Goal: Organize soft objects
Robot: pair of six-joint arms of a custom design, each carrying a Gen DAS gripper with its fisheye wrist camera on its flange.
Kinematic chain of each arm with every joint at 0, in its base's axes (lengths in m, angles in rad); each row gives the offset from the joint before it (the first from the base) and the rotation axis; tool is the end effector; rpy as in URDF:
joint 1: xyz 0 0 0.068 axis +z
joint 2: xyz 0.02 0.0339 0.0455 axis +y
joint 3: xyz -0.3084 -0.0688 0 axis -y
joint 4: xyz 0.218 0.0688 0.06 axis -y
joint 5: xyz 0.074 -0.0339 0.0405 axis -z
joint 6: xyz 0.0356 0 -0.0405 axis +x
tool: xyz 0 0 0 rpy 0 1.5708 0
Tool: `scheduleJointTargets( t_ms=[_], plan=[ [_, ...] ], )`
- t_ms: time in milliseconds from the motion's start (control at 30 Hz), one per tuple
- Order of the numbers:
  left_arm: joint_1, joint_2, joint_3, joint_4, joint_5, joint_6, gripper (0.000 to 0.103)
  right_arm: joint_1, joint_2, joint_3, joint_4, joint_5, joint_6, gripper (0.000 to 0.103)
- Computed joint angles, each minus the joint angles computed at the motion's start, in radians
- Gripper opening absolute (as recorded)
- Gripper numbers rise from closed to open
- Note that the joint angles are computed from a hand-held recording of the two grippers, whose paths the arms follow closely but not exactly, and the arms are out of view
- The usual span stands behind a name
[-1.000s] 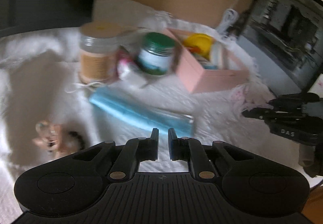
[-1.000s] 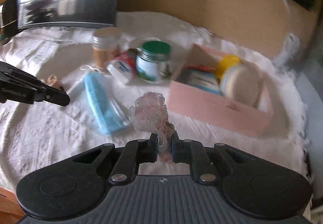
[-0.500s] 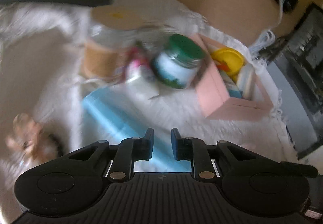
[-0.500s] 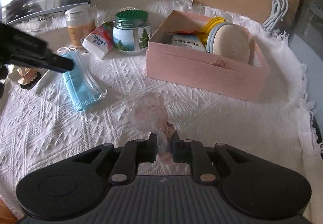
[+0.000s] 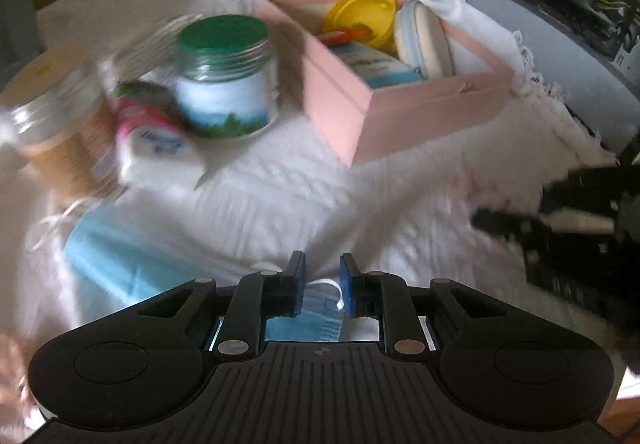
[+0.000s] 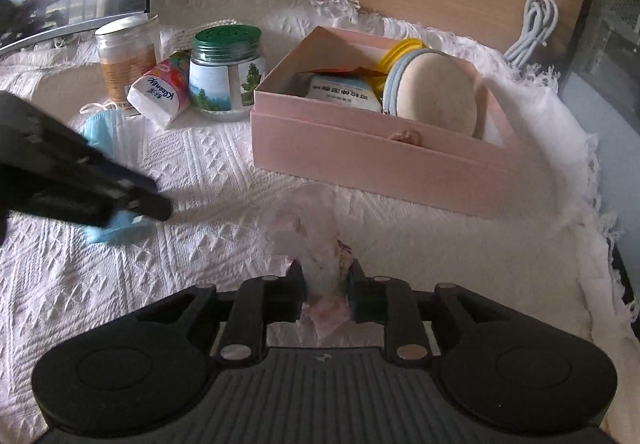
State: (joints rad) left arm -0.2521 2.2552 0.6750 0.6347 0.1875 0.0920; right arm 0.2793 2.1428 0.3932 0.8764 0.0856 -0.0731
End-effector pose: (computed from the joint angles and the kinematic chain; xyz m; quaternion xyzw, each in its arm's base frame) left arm 0.3244 -0.0904 0.0455 0.1906 0.9284 -0.1133 0.2981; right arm 0.2676 0.0736 0.0637 -0.1502 0.9269 -0.0049 0.3438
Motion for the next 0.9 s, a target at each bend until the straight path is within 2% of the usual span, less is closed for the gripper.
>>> scheduleJointTargets(
  t_ms=[100, 133, 167, 300, 433, 533, 567, 700, 733, 800, 833, 900],
  plan=[
    [0.026, -0.013, -0.088, 0.085, -0.007, 0.002, 0.021, 0.005, 0.024, 0.010, 0.027, 0.012, -0.019, 0.050],
    [0.035, -0.019, -0.111, 0.103, -0.009, 0.000, 0.021, 0.006, 0.036, 0.013, 0.038, 0.019, -0.021, 0.065],
    [0.046, -0.023, -0.134, 0.120, -0.011, -0.001, 0.021, 0.002, 0.050, 0.017, 0.051, 0.021, -0.022, 0.074],
    [0.122, -0.039, -0.242, 0.232, 0.037, -0.042, 0.021, -0.025, 0.095, 0.008, 0.122, 0.005, 0.016, 0.087],
    [0.221, -0.041, -0.379, 0.435, 0.082, -0.099, 0.021, -0.062, 0.144, -0.013, 0.209, -0.020, 0.070, 0.102],
    [0.299, 0.010, -0.480, 0.652, 0.061, -0.128, 0.021, -0.088, 0.162, -0.016, 0.233, -0.052, 0.092, 0.103],
    [0.320, 0.023, -0.502, 0.699, 0.041, -0.140, 0.021, -0.087, 0.147, -0.007, 0.186, -0.052, 0.105, 0.103],
    [0.426, 0.079, -0.582, 0.880, -0.029, -0.188, 0.021, -0.090, 0.153, -0.012, 0.202, -0.057, 0.104, 0.103],
    [0.454, 0.078, -0.582, 0.880, -0.046, -0.201, 0.021, -0.090, 0.154, -0.012, 0.204, -0.057, 0.104, 0.103],
    [0.496, 0.029, -0.533, 0.738, -0.065, -0.215, 0.021, -0.090, 0.154, -0.013, 0.205, -0.057, 0.104, 0.103],
    [0.515, 0.016, -0.507, 0.683, -0.054, -0.229, 0.021, -0.090, 0.154, -0.012, 0.205, -0.056, 0.104, 0.103],
    [0.550, 0.015, -0.481, 0.659, -0.002, -0.247, 0.021, -0.090, 0.153, -0.012, 0.204, -0.056, 0.104, 0.103]
  ],
)
